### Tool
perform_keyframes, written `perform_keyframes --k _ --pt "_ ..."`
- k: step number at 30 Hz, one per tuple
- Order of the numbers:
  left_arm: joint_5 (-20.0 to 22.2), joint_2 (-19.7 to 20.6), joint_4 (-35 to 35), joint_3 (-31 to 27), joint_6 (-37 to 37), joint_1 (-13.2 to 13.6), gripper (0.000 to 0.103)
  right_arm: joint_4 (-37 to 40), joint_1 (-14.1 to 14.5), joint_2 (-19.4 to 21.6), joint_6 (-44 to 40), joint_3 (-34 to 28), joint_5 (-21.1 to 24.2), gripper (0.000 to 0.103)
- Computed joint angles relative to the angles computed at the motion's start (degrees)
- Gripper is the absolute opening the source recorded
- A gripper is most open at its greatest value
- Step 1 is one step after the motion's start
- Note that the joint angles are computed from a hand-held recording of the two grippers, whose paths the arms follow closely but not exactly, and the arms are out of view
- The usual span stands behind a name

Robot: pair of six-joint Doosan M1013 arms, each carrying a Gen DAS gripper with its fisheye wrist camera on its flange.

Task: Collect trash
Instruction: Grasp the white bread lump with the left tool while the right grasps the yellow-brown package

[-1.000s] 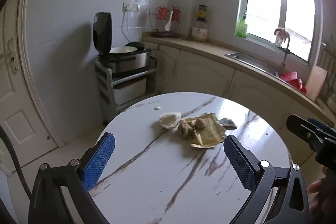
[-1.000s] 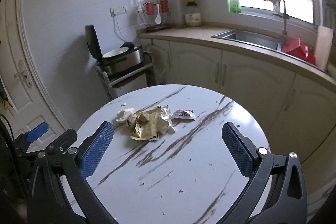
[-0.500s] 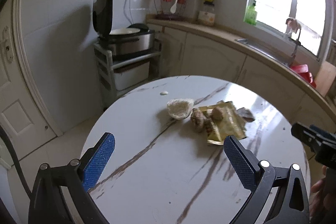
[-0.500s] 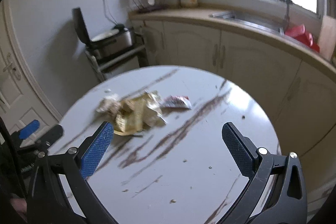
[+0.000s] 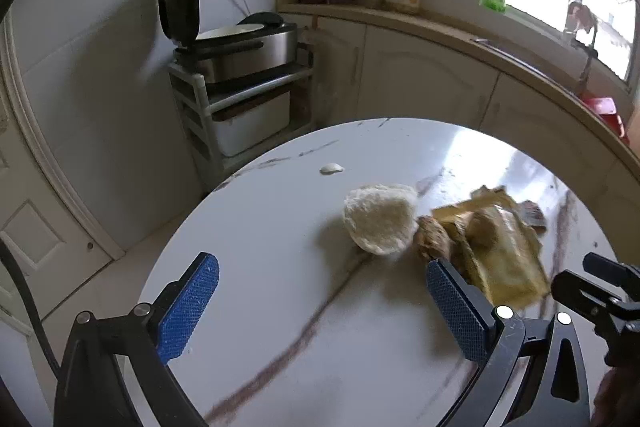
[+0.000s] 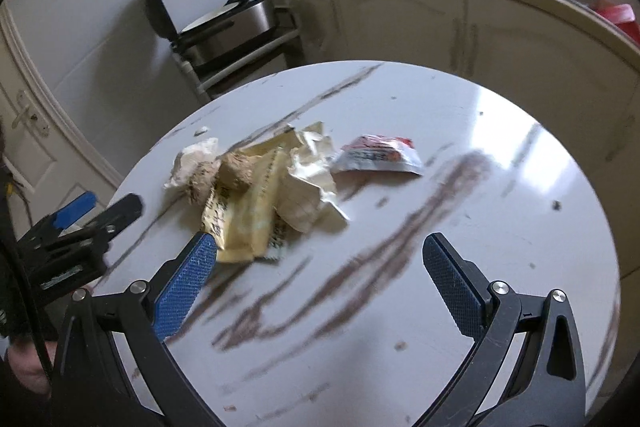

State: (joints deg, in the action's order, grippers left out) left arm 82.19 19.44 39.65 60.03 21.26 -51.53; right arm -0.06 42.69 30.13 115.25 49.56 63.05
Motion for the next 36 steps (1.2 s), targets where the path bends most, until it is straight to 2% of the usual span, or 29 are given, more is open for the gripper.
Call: perform_keyframes --k 5,7,9,10,12,19,20,21,22,24,26,27,29,34,36 --pt "-3.21 0.96 -1.1 -0.66 1.76 1.97 0.102 0.96 -0.26 1.84 -0.73 -2.19 0.39 0.102" --pt "-4.25 1.55 -1.48 -1.04 2.93 2.81 0.102 1.48 -0.41 2.5 -0.94 -3.02 0.97 0.094" --pt "-4.37 2.55 -2.26 -1.92 4.88 3.72 0.102 2.99 -0.66 2.91 -1.62 -3.45 1.01 0.083" --pt "-4.27 3.03 -2.73 -2.36 5.67 3.95 0.102 3.82 -0.75 3.2 -2.12 -3.77 1.2 0.083" --pt "-4.56 3.89 -3.72 -3.22 7.87 4.82 0.102 5.7 -0.89 3.81 -3.18 -4.5 1.7 0.071" --pt "-8.36 4.46 -6.3 -3.2 9.06 7.58 0.1 10.98 -1.37 5.23 -4.93 -5.53 2.22 0.052" --pt "-10.56 3.83 -7.86 -1.97 8.03 8.29 0.098 12.15 -1.57 5.33 -5.23 -5.35 1.78 0.048" --pt "-12.29 3.21 -9.39 -0.95 7.19 8.83 0.09 13.02 -1.75 5.16 -5.2 -4.76 0.66 0.042" --pt "-13.8 2.67 -11.06 -0.08 6.74 9.39 0.078 13.95 -1.94 5.13 -5.15 -4.52 0.24 0.038" --pt "-17.02 1.51 -13.46 1.83 6.69 10.16 0.067 16.17 -2.26 4.67 -6.31 -3.5 -1.2 0.018" --pt "-17.87 0.88 -13.46 2.69 7.5 10.16 0.054 16.29 -2.08 4.31 -7.73 -3.16 -1.64 0.013" --pt "-17.91 0.63 -13.19 2.96 7.96 9.94 0.049 16.32 -2.0 4.17 -8.25 -3.05 -1.67 0.011" --pt "-16.78 0.39 -11.96 3.2 8.21 9.46 0.048 16.67 -1.94 3.49 -9.05 -2.22 -2.19 0.01" --pt "-17.52 -1.92 -11.03 6.45 7.05 8.67 0.048 17.28 -2.1 1.35 -9.97 0.7 -2.82 0.009" --pt "-16.93 -1.84 -10.01 6.45 7.21 8.18 0.051 17.47 -2.14 1.26 -10.44 0.68 -2.18 0.015"
